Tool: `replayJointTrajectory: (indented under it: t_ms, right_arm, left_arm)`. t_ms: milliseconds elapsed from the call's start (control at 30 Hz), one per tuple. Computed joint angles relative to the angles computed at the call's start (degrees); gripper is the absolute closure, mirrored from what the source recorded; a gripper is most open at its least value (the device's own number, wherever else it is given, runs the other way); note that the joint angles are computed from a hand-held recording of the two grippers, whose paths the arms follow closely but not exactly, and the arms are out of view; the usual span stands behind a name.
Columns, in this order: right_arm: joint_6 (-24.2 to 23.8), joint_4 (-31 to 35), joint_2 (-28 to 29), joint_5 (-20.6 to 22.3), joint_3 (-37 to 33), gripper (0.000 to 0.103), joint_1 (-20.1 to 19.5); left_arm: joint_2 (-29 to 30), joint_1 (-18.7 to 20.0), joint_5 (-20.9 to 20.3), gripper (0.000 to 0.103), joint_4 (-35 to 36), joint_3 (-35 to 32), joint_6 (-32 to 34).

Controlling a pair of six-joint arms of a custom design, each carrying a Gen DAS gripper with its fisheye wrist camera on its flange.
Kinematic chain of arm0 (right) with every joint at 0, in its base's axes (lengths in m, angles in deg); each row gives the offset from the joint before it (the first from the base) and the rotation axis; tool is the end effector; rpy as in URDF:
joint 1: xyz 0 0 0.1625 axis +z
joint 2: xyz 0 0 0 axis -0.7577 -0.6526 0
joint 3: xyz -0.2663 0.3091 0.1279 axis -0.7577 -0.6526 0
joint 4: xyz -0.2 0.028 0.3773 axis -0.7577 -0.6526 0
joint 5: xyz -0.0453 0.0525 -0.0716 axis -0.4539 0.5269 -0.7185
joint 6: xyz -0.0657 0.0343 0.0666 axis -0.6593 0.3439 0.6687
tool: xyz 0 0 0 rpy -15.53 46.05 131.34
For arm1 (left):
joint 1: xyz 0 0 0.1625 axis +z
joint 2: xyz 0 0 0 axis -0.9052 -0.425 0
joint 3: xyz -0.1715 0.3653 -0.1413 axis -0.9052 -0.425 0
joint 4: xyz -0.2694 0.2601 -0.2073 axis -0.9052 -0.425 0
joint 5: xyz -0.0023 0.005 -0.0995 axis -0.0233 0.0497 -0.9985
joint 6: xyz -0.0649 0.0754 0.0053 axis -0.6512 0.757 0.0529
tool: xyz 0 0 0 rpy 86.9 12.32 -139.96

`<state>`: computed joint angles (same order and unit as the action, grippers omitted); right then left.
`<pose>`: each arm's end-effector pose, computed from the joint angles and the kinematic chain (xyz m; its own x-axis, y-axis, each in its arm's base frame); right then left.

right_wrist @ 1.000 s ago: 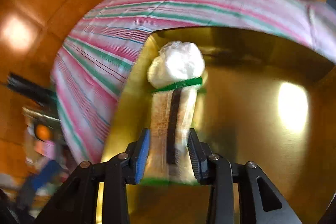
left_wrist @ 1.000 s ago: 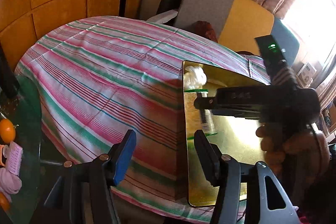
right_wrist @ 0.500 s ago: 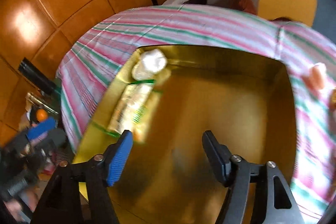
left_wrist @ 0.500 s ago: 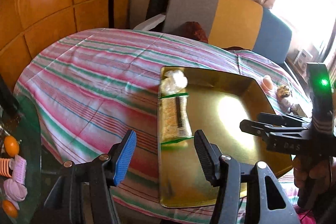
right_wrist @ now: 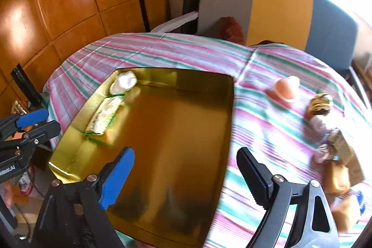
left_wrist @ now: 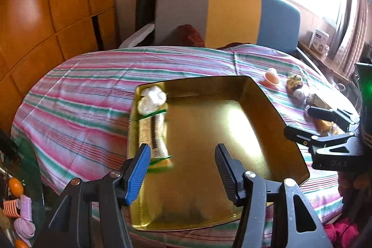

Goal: Organize objects
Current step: 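Move the left gripper to the peach silicone cup and grasp it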

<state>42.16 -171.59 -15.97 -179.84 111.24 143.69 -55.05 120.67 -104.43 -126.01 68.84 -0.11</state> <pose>0.1718 -0.8426 0.1797 -0.6073 -0.5905 0.5314 -0.7592 0.6284 -0.1694 -0.2390 -0.7428 0.1253 -0.7110 -0.1763 -0.6807 0.3723 0.7269 -0.5771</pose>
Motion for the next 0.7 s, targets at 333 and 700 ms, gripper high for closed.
replayJointTrajectory:
  t_ms: [333,700]
  right_arm:
    - [-1.34,-2.85,-1.32,-1.81,-3.01,0.002,-2.58]
    - [-0.54,-1.23,2.83,-8.94,-15.48,0.000,-7.34]
  left_arm:
    - [4.72,-0.42,-2.53,0.046,5.33,-6.96,2.60]
    - [8.95,-0.47,-5.87,0.046,12.29,-13.23,2.53]
